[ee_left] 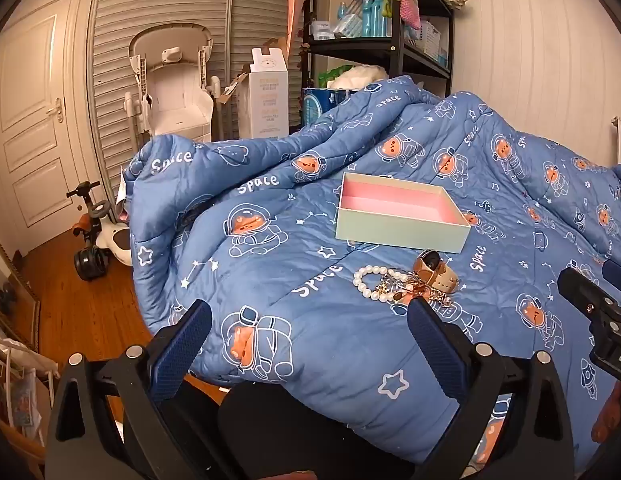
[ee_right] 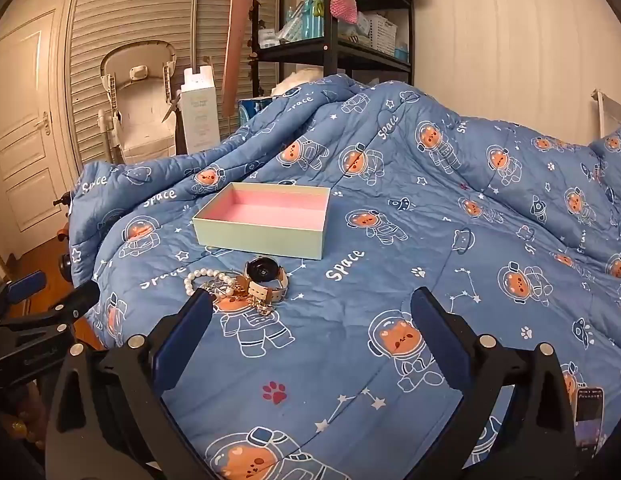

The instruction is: Organize jewelry

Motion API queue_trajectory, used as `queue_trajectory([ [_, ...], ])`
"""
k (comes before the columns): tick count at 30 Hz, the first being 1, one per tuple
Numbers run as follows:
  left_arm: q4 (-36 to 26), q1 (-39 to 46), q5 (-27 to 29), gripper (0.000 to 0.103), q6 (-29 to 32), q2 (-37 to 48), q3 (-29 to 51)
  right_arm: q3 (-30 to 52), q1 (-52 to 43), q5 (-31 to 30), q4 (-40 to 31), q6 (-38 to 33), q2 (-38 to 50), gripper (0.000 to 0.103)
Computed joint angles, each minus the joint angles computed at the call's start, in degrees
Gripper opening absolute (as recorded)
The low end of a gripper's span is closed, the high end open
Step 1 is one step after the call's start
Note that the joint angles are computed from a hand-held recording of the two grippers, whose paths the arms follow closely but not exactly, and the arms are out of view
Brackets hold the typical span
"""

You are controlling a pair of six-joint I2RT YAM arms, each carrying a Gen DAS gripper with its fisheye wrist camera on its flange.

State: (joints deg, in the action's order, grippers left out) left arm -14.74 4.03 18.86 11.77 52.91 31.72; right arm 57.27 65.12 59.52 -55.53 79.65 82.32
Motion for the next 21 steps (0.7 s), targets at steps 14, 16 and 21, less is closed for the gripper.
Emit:
queue_trajectory([
  [14, 0.2, 0.2, 0.2, 0.096, -0.1, -0.6, -0.3, 1.2, 0.4, 0.0, -2.7, 1.6, 0.9, 0.098],
  [16, 0.0, 0.2, 0.2, 0.096, 0.0, -0.8, -0.2, 1.0, 0.3, -0.1, -2.5, 1.2, 0.8, 0.098],
  [21, 0.3, 0.2, 0.2, 0.096, -0.2, -0.3, -0.2, 1.1, 0.2, -0.2, -2.5, 1.2, 0.9, 0.098],
])
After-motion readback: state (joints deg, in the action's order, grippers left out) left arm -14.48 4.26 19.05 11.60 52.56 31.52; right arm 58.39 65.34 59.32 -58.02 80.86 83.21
